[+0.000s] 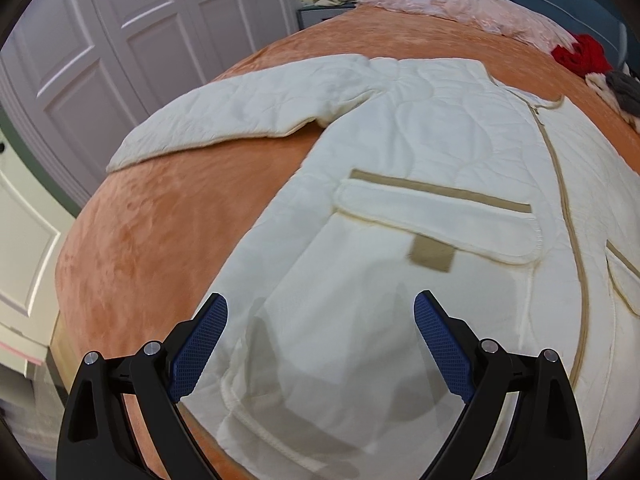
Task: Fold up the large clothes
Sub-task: 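Grasp the jacket sleeve cuff with the right tool and fold it across the body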
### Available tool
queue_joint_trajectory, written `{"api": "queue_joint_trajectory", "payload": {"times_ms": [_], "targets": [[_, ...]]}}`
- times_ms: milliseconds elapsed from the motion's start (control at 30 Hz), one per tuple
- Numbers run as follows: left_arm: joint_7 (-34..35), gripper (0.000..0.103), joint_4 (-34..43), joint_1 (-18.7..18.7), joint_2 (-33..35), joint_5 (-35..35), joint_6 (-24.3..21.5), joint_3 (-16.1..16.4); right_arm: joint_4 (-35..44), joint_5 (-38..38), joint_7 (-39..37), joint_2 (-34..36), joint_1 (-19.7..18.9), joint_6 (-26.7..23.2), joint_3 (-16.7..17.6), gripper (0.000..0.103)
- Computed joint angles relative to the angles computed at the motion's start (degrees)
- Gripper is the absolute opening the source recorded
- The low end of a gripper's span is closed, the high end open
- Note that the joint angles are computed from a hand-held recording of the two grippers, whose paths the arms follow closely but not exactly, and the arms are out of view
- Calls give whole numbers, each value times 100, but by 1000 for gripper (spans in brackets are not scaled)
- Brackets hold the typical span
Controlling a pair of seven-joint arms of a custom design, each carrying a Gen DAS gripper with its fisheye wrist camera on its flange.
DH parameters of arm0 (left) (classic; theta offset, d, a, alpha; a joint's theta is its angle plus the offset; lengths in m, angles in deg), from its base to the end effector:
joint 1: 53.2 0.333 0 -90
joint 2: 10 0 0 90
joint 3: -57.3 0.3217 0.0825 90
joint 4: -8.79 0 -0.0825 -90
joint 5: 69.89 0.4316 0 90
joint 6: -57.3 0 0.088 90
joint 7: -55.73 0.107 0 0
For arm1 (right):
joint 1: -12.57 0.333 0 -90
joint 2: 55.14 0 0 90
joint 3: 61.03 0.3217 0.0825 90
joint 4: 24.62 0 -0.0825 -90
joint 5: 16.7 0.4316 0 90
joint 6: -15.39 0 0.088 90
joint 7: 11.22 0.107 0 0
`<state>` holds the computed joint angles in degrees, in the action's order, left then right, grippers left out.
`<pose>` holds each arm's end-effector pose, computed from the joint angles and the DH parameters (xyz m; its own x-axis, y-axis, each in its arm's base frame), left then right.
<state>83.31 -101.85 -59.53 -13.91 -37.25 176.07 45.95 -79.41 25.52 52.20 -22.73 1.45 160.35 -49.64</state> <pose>0.5874 -0.1607 0.5354 0.5514 -0.8243 -0.1281 -0.7414 -0.4138 -0.5283 0.8022 -0.0650 0.6829 0.2531 -0.8769 -0.4086 -0.4573 0.2638 -0.8493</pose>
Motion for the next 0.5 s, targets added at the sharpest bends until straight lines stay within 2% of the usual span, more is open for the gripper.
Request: {"api": "queue_joint_trajectory", "payload": {"times_ms": [33,133,167,200,367,400,433,467,500], "targets": [[-16,92,-93,14,-76,-40,62,22,61,-21,-201,22,122,-149,133,12],[-13,92,-254,77,-205,-112,176,39,-84,-103,-481,-47,466,-450,254,12],[-23,92,-333,107,-271,-130,236,47,-275,-1,-595,-161,604,-544,148,12],[-29,92,-401,141,-328,-158,291,53,-265,-183,-543,-95,698,-632,242,12],[-26,92,-693,324,-558,-340,656,69,-547,-439,-755,-21,1201,-1071,228,17],[-13,92,-737,360,-590,-389,742,72,-779,-411,-858,-126,1205,-1084,237,20],[6,92,-792,396,-630,-457,876,85,-1062,-415,-929,-265,1252,-1093,232,30],[12,92,-811,432,-642,-492,953,79,-1234,-420,-942,-348,1315,-1082,215,44],[2,92,-821,469,-648,-513,1034,73,-1491,-350,-1013,-476,1331,-1069,227,50]]}}
